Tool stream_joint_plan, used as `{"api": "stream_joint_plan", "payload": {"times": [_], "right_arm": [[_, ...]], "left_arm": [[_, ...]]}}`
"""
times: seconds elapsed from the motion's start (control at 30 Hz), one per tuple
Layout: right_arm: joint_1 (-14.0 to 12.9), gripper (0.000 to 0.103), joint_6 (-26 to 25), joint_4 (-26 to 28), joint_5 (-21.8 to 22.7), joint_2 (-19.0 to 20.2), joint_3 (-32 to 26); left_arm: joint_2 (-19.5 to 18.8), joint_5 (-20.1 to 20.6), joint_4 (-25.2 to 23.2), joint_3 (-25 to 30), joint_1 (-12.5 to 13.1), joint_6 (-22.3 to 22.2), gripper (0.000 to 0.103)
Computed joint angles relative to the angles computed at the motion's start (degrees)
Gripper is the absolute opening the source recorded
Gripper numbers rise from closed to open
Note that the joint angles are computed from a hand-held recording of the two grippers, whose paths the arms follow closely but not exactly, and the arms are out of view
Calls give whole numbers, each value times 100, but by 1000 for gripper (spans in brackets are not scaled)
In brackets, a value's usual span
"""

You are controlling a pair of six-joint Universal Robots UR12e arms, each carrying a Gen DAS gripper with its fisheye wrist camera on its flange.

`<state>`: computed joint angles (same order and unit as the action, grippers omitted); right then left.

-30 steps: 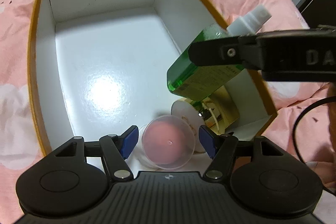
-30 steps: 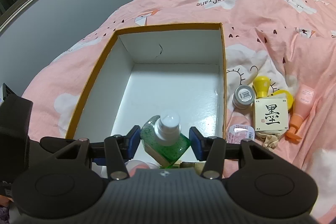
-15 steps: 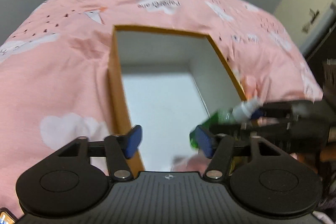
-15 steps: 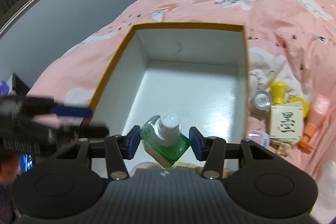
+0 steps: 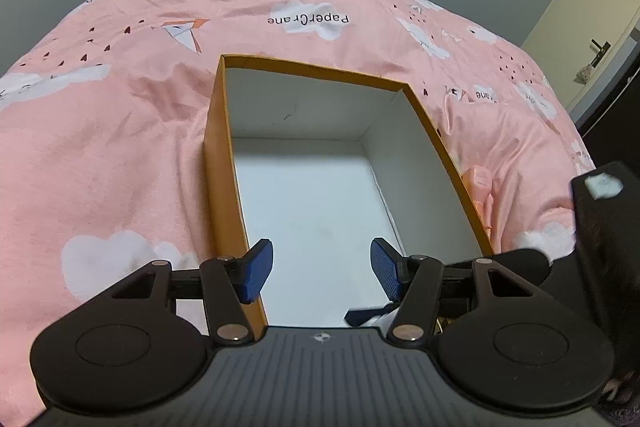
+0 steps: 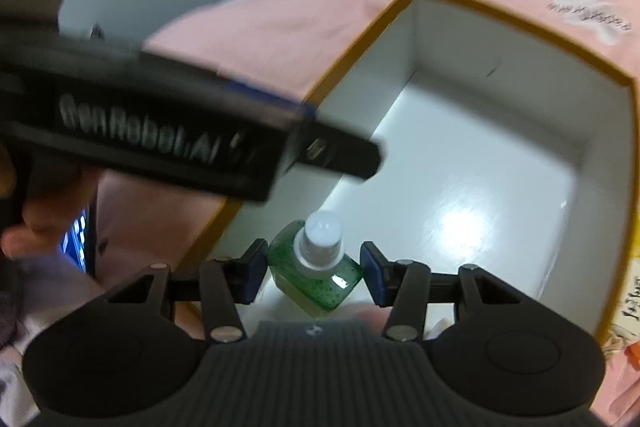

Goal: Organize rigid objects
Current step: 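Withdraw both tools from the box back toward the remaining items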

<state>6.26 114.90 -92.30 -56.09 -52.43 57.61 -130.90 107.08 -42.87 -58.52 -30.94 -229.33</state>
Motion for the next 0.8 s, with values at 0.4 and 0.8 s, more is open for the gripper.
{"api": "stream_joint_plan", "payload": {"times": [0.4,0.8], "right_arm": [[77,51,-143,270,-500,49,-84],[46,59,7,401,-285,39,-146]], "left_arm": [[-64,-86,-209,102,-32,112,66],[-91,25,-429,213,-68,148,66]]}}
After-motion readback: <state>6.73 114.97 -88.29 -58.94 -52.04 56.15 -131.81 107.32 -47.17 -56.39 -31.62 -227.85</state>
